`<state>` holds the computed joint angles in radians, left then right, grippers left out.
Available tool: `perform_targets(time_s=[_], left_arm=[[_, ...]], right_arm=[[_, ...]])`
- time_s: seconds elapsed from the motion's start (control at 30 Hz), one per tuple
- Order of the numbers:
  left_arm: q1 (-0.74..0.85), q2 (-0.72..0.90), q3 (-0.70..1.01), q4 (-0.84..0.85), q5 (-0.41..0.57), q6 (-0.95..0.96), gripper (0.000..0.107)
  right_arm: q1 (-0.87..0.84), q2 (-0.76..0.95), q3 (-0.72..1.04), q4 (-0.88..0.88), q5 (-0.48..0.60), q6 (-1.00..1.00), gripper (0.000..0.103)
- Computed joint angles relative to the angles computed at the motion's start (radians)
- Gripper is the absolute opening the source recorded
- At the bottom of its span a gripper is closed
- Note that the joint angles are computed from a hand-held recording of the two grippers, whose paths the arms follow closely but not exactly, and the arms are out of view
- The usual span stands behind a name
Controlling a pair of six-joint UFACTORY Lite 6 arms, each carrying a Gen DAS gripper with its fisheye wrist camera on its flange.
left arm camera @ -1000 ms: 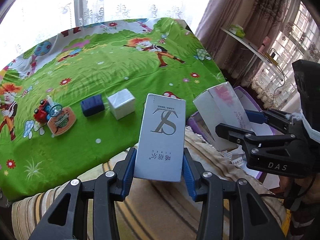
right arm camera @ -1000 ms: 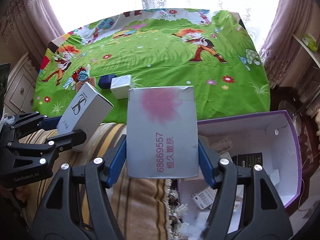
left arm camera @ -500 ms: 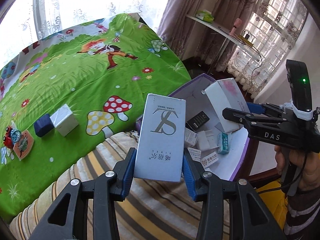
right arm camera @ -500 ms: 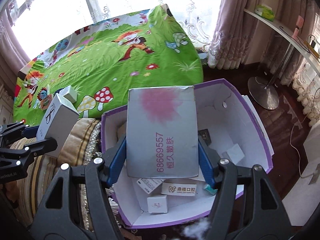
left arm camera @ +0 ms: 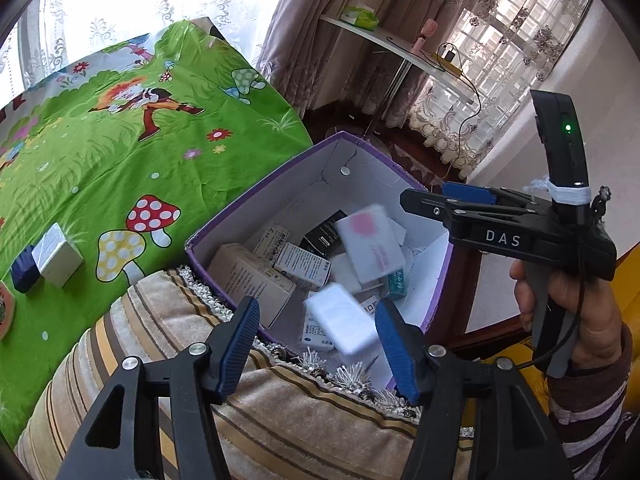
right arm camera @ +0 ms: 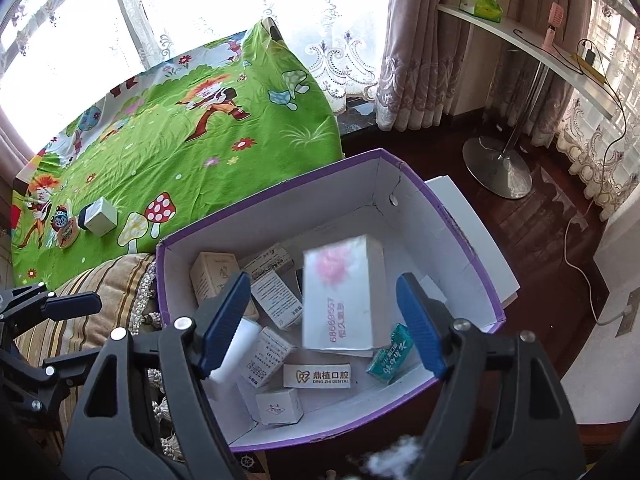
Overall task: Organize rigid objects
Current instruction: 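Carry both boxes over the storage box and open both grippers, then move both grippers back to the toy car and basketball hoop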
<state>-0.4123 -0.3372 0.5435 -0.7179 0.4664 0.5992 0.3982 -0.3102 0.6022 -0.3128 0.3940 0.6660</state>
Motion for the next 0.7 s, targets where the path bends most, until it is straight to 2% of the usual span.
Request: perform_targets(time_s=[0.4,0.7], left_arm=[[0.188,-0.072,-0.04,-0.019,0.068,0.11,0.061],[0.492,-0.11,-0.075,-0.064,0.176,0.32,0.061]], right_arm=[[0.093,0.073,0.066,-0.027,0.007,0.052,0.08],[0.238,0.209,0.182,-0.046,-0.002,0.112,0.08]])
